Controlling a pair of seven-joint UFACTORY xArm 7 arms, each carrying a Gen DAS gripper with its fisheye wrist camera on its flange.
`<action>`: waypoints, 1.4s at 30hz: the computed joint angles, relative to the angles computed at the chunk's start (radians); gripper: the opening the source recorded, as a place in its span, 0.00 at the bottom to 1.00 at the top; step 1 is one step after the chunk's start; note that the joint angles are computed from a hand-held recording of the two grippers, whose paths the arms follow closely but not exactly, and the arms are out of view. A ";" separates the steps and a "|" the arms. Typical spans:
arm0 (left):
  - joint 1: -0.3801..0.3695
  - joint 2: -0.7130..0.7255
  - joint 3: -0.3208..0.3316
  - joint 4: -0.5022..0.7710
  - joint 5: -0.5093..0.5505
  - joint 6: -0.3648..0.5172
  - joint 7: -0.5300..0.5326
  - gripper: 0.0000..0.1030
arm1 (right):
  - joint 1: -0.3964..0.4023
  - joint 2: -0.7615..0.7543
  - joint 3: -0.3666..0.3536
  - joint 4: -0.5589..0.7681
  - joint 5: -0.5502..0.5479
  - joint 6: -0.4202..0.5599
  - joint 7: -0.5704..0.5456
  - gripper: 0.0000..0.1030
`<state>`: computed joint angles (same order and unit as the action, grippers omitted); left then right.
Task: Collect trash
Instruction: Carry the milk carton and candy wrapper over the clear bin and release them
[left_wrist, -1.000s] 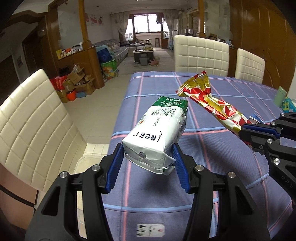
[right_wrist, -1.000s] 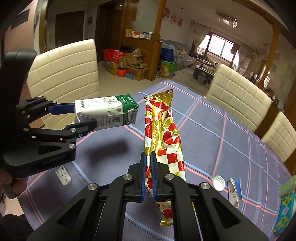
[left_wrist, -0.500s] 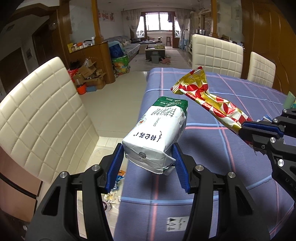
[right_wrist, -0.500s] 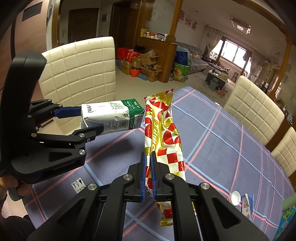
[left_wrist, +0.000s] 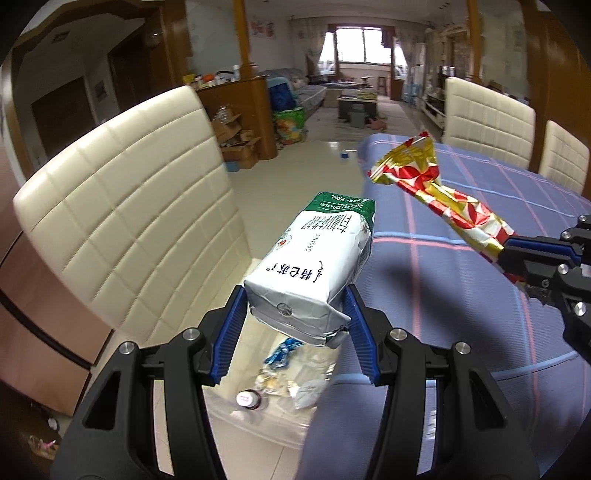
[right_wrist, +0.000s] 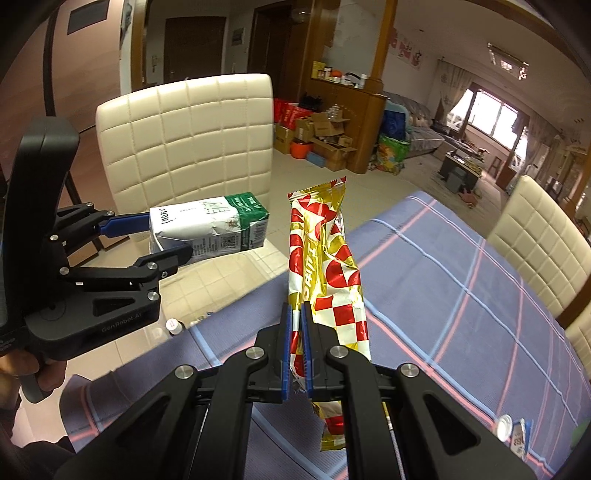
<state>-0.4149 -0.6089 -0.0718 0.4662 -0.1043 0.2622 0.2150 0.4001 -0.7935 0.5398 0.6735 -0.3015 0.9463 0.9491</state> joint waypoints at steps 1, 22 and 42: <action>0.008 0.000 0.003 -0.002 0.003 -0.001 0.000 0.53 | -0.003 0.012 0.000 0.004 -0.003 -0.012 -0.001 0.06; 0.108 0.123 0.023 0.007 0.039 -0.067 -0.005 0.53 | -0.024 0.231 -0.042 0.049 -0.102 -0.195 0.021 0.06; 0.184 0.180 -0.022 0.014 0.090 -0.124 -0.060 0.96 | -0.010 0.295 -0.065 0.063 -0.129 -0.215 0.027 0.06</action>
